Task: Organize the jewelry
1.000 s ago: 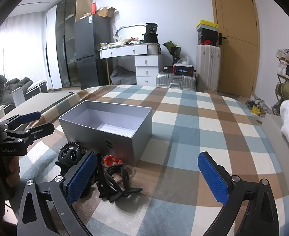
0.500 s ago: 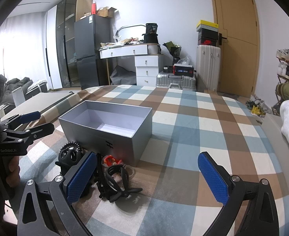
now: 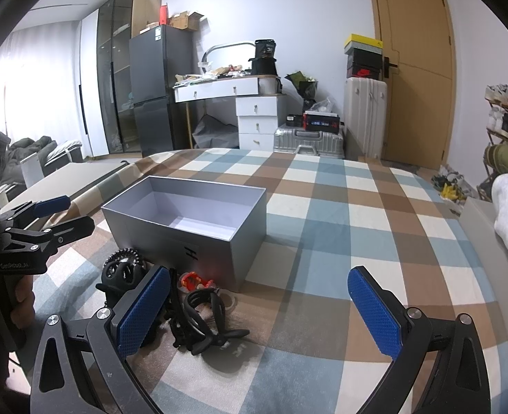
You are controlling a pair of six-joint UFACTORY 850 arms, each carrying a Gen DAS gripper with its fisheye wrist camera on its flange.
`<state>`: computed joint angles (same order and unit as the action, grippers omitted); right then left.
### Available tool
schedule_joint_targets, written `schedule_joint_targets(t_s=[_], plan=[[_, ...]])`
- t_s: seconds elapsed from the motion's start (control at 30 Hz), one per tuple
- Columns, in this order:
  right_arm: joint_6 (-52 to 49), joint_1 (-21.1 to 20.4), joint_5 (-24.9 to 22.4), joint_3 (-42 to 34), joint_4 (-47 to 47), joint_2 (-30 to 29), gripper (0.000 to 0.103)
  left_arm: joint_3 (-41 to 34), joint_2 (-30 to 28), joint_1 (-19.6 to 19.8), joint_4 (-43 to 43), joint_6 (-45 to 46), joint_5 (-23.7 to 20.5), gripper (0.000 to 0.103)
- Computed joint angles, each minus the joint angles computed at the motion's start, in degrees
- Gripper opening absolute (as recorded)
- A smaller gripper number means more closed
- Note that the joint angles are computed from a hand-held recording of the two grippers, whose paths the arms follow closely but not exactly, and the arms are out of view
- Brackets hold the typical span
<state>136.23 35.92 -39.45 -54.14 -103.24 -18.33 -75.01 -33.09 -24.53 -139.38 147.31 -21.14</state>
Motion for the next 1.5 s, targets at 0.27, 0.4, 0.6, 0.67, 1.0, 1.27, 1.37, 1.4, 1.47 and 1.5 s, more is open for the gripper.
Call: schedule_joint_targets(t_s=[0.27,0.4,0.6,0.67,1.0,1.27,1.37,1.4,1.47,1.5], plan=[[-1.81,-0.13,0.75,-0.64,1.60,-0.34,0.103,-0.39,-0.09,0.17,1.15,-1.43,0.32,0.102],[-4.56,-0.53,1.98,-1.64,3.82,-0.97,0.103,-1.25,-0.56,0.24,1.74,-3.46,1.92,0.102],[-7.42,-0.82,5.36,-3.22,6.06,-1.62,0.103,-1.40,-0.53,0.66,2.26,-5.73,2.63,0.102],[-9.24,-0.96,6.26,-4.25,8.88,-2.16,0.103,-1.72,-0.48,0.25,2.46,-5.38,4.44,0.102],[-14.55,-2.39,12.70,-6.40,18.66,-3.59,0.098,-2.06,-0.18,-1.34,24.53,-23.18,7.18,0.102],[-7.18,-4.88,22.11,-4.94,13.11,-2.94,0.078,-2.97,-0.59,-1.40,43.43,-38.42,5.11,0.102],[-5.71,-5.33,23.79,-4.99,11.97,-3.22,0.072,-3.49,-0.88,-1.18,48.85,-43.50,3.31,0.102],[-6.13,-5.54,24.16,-5.16,12.60,-3.46,0.069,-3.85,-1.09,-1.04,51.12,-45.65,2.58,0.102],[-4.64,-5.95,25.07,-5.19,11.52,-3.67,0.060,-4.18,-1.30,-0.87,53.54,-47.84,1.49,0.102],[-3.32,-6.07,25.23,-5.02,10.62,-3.62,0.057,-4.28,-1.37,-0.80,54.56,-48.61,0.94,0.102]])
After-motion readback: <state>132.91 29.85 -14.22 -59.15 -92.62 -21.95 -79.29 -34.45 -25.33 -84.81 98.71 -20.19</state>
